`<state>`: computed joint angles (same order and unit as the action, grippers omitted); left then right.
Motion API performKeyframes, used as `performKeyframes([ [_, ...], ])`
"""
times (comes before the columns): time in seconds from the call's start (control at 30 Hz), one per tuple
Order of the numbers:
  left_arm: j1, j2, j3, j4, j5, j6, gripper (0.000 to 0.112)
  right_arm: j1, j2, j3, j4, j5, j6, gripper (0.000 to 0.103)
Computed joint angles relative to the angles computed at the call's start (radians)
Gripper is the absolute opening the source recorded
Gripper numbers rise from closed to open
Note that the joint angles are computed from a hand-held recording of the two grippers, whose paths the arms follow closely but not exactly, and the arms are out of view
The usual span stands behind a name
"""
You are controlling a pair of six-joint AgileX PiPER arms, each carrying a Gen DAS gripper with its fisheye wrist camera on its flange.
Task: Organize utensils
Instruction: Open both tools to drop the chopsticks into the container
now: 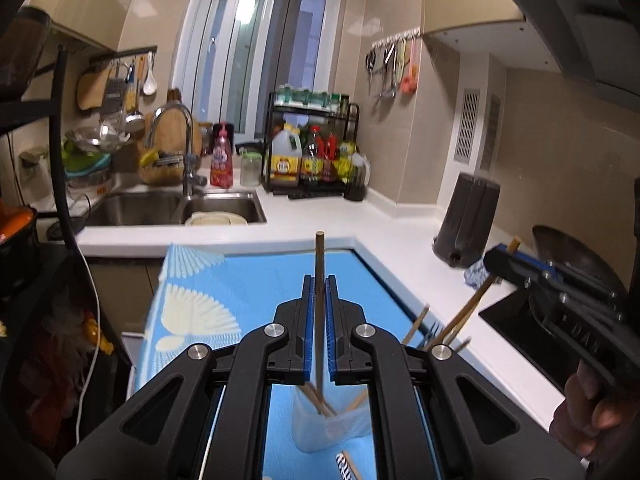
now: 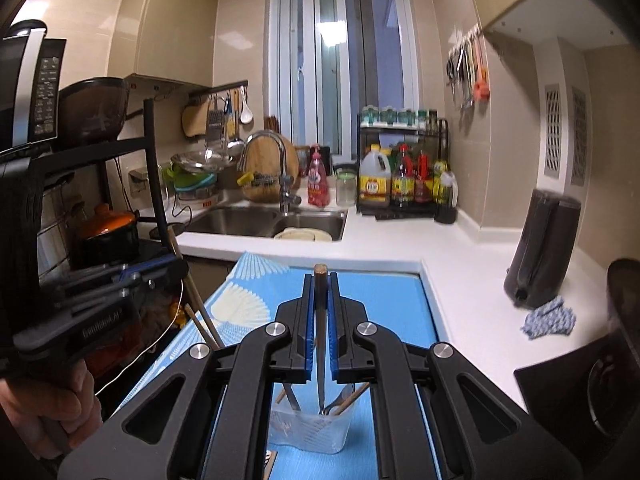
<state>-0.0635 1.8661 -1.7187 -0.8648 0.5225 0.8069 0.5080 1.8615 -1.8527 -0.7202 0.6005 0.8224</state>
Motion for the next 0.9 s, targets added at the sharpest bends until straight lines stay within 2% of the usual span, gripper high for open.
performKeyframes([
  [0.13, 0.006, 0.022, 0.014, 0.019, 0.031, 0.022, 0.007, -0.003, -0.014, 0.055, 0.006, 0.009, 0.021, 0.011],
  [0.2, 0.020, 0.005, 0.049, -0.014, 0.026, 0.068, 0.017, -0.005, -0.041, 0.096, -0.014, 0.004, 0.054, 0.012],
  [0.23, 0.030, -0.001, 0.059, -0.035, 0.027, 0.081, 0.026, -0.001, -0.055, 0.117, -0.039, 0.007, 0.083, 0.014],
  [0.27, 0.041, -0.006, 0.065, -0.058, 0.030, 0.092, 0.029, 0.002, -0.073, 0.142, -0.064, 0.009, 0.117, 0.020],
  [0.3, 0.053, -0.017, 0.077, -0.089, 0.034, 0.110, 0.029, 0.004, -0.091, 0.167, -0.080, 0.003, 0.142, 0.023],
  [0.53, 0.079, -0.155, 0.242, -0.288, -0.029, 0.312, 0.032, 0.107, -0.244, 0.374, -0.362, 0.050, 0.426, 0.023],
  [0.63, 0.079, -0.244, 0.373, -0.395, -0.080, 0.448, 0.032, 0.183, -0.315, 0.492, -0.520, 0.102, 0.603, 0.023],
  [0.73, 0.080, -0.321, 0.497, -0.479, -0.112, 0.567, 0.032, 0.290, -0.360, 0.623, -0.650, 0.200, 0.776, 0.023],
  [0.9, 0.104, -0.422, 0.676, -0.593, -0.124, 0.734, 0.032, 0.424, -0.362, 0.766, -0.697, 0.319, 0.926, 0.023],
])
